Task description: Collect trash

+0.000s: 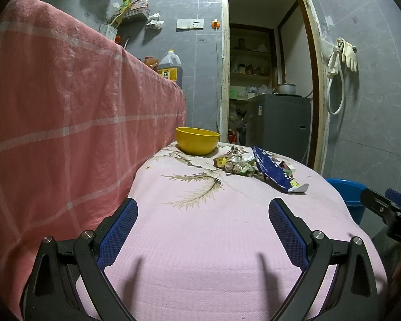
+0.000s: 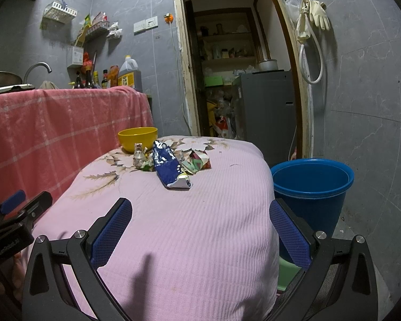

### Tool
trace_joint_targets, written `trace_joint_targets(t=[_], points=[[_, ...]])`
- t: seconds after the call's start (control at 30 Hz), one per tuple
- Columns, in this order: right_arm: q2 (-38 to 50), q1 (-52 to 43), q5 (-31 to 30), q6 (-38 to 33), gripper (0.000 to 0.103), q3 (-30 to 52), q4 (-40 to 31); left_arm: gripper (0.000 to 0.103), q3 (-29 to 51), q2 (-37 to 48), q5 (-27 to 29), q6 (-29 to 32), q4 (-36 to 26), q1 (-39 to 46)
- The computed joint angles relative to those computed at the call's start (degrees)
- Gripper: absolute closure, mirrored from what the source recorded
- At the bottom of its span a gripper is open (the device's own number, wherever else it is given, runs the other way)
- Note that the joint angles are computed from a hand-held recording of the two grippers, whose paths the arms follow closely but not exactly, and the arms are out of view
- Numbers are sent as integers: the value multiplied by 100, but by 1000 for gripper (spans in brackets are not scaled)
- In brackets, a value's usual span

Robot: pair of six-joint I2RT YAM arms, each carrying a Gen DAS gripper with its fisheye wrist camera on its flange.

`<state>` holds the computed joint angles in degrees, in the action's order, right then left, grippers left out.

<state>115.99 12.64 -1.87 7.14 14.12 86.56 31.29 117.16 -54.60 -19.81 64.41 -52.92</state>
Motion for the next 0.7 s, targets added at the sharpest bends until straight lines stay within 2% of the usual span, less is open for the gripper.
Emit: trace_joint_targets(t=[0.43,0.47,0.7], points=[[72,110,107,29,0,53,9,7,-1,-41,-156,-99,-112,-161],[78,114,113,30,0,61,4,7,-2,-18,26,-10,-20,19],[53,92,89,24,0,56,-29,7,-3,-25,15,-14,-34,6]])
